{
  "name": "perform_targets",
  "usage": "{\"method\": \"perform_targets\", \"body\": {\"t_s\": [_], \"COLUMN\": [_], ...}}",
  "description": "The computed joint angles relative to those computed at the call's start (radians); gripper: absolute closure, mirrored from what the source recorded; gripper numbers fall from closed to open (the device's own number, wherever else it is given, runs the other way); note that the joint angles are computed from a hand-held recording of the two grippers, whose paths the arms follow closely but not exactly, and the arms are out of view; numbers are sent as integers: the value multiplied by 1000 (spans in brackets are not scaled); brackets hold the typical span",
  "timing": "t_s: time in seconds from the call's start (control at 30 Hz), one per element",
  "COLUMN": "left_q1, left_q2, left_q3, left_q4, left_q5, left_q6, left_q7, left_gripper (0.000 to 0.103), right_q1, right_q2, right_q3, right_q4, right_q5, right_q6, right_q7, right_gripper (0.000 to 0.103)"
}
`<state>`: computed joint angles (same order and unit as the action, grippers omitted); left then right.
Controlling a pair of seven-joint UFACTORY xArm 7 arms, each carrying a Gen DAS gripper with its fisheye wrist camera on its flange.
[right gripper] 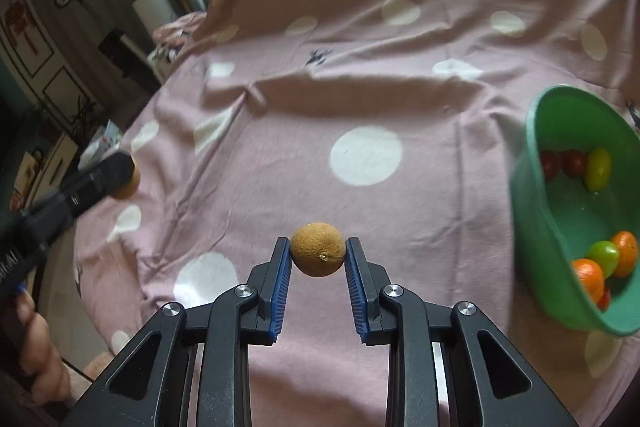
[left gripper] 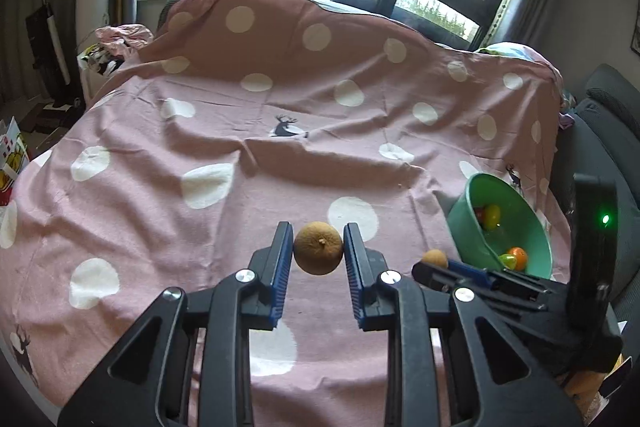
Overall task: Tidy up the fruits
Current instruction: 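Carry the tan fruits in both grippers over the green basin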
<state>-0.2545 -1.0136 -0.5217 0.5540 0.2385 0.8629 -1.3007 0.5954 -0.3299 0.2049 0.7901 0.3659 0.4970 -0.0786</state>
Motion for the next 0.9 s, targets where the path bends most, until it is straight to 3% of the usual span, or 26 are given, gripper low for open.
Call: {"method": "perform_targets", "body": {"t_s": [0.2, 0.4, 0.53, 0.67, 0.9], "left_q1": [64, 108, 95, 62, -26], "left_q2": [292, 578, 732, 845, 953], "left_q3": [-67, -107, -109, -98, -33], "left_q4": [123, 303, 404, 481, 548], "left_q5": [49, 196, 284, 347, 365], "left_q6": [-207, -277, -278, -251, -220], "left_q7": [-23, -46, -60, -75, -54], "left_gripper": [77, 77, 77, 77, 77], "right_q1": [-57, -164, -158, -222, -260], "right_q2": [-110, -137, -132, -125, -109], "right_q3": [-108, -129, -199, -180, -185], "right_q4": [-63, -98, -103, -103, -104], "right_q5": [58, 33, 88, 54, 44], "right_q6": [-63, -97, -89, -80, -49], "right_q7": [3, 97, 84, 133, 166], "right_gripper": [75, 75, 75, 75, 75]}}
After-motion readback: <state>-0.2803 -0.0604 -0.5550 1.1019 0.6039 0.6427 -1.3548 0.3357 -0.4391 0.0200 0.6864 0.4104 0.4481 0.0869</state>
